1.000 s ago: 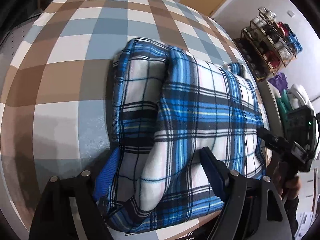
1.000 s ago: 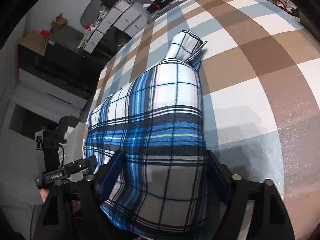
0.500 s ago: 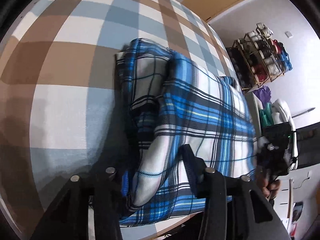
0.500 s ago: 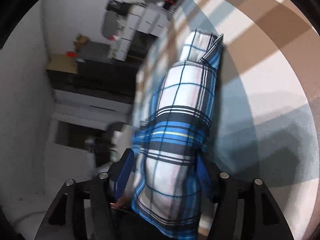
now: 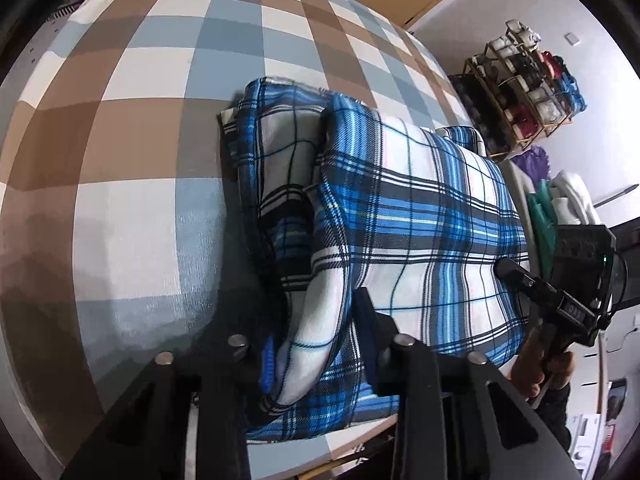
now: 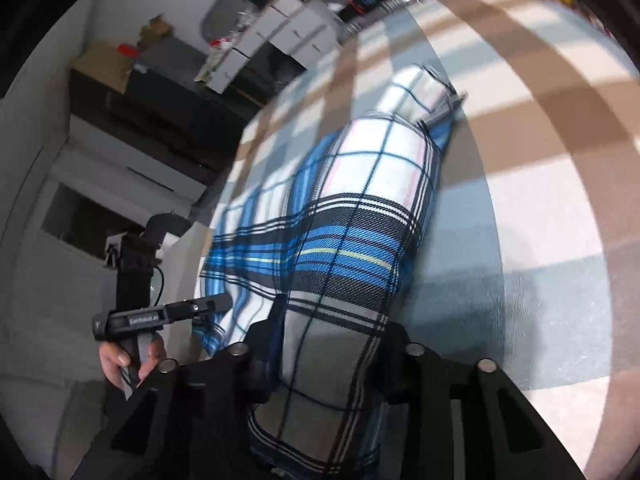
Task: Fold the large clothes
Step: 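Grasp the folded shirt with both grippers and lift it off the bed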
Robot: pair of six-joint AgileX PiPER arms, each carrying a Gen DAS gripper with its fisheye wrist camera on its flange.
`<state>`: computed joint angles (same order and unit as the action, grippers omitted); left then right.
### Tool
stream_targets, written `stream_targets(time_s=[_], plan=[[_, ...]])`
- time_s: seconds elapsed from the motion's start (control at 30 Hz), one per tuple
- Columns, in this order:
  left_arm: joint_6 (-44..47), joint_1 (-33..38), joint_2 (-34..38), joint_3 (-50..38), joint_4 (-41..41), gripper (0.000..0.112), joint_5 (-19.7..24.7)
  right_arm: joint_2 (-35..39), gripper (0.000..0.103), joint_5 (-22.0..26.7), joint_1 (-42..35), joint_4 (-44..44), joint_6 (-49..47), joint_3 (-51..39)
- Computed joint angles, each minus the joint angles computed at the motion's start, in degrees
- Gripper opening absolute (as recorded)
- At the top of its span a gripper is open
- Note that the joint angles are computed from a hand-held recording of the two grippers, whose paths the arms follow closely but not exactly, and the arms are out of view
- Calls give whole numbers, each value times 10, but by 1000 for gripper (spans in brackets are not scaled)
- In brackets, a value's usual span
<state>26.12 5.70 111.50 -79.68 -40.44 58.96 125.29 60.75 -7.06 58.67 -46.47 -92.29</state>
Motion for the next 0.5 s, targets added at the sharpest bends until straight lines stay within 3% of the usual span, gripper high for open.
stream_targets(time_s=[0.17, 0.33, 0.5], plan=[[6, 11, 2, -1, -17, 18, 15, -49, 28, -39, 16, 52, -43, 61], [-2, 24, -19, 2, -18, 14, 21, -68, 27, -39, 27, 103, -88, 81], [0, 54, -57, 12, -14, 11, 29, -72, 26, -34, 49, 119, -65, 63]])
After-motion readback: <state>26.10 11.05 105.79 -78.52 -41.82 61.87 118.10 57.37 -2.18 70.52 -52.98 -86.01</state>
